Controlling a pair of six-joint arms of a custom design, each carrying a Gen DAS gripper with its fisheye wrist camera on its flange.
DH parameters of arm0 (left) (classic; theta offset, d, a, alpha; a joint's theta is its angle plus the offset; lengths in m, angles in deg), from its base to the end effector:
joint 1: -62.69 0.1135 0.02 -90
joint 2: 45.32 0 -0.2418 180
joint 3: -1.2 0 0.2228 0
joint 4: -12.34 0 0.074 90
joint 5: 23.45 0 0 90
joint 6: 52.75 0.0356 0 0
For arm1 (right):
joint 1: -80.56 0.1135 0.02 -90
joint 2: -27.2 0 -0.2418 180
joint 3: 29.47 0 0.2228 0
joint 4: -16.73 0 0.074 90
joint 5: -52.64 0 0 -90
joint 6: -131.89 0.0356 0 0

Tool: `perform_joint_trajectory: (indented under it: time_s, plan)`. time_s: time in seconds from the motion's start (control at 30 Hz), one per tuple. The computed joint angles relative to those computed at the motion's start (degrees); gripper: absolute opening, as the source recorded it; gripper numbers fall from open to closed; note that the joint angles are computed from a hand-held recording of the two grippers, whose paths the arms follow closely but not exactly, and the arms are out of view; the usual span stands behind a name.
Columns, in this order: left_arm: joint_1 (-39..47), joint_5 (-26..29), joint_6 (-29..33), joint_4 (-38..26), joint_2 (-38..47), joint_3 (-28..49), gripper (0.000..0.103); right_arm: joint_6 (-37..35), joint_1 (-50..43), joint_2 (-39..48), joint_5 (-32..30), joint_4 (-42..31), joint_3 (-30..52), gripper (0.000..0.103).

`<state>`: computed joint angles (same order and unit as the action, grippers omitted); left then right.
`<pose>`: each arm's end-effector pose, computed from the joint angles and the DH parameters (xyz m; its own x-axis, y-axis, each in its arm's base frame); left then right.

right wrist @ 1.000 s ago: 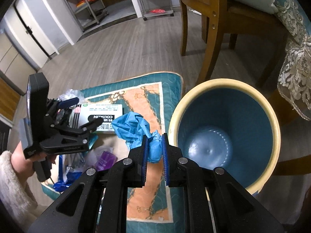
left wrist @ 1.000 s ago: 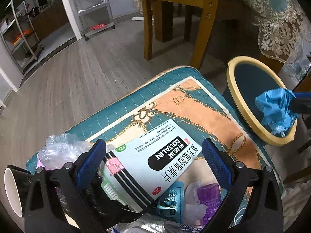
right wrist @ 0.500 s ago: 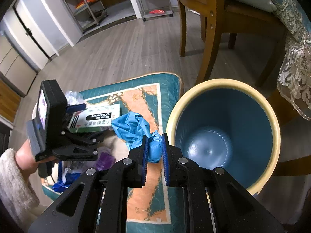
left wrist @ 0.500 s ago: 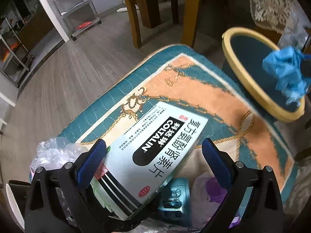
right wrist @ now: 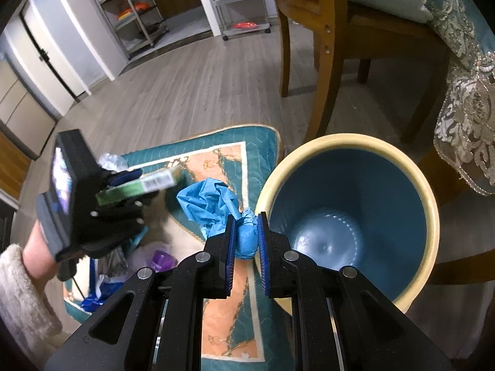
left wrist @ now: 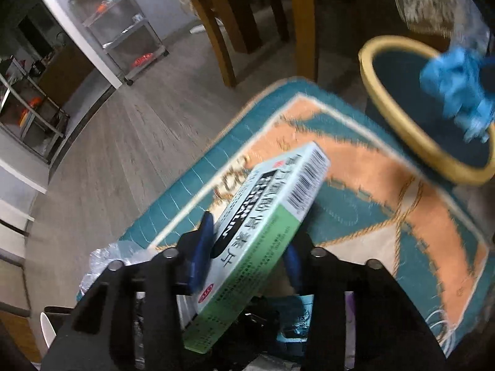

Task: Collect trash
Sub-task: 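Grasp the white-green COTALIN box with the left gripper while the right gripper holds the glove, then drop the glove and the COTALIN box into the teal bin with both grippers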

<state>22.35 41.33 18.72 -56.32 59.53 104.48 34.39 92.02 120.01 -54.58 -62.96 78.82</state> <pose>0.2694 -0.2089 0.2412 -0.8313 0.3288 -0.4481 0.2231 0.9359 0.2727 0.2856 0.0687 0.3172 -0.8336 -0.2962 -0.4661 -0.4285 0.8794 0.2075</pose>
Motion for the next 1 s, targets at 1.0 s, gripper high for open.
perform_joint_trajectory:
  time_s: [1.0]
  plan:
    - [-10.94, 11.04, -7.13, -2.37, 21.76, 41.82, 0.018, -0.26, -20.53, 8.37, 4.49, 0.73, 3.29, 0.015]
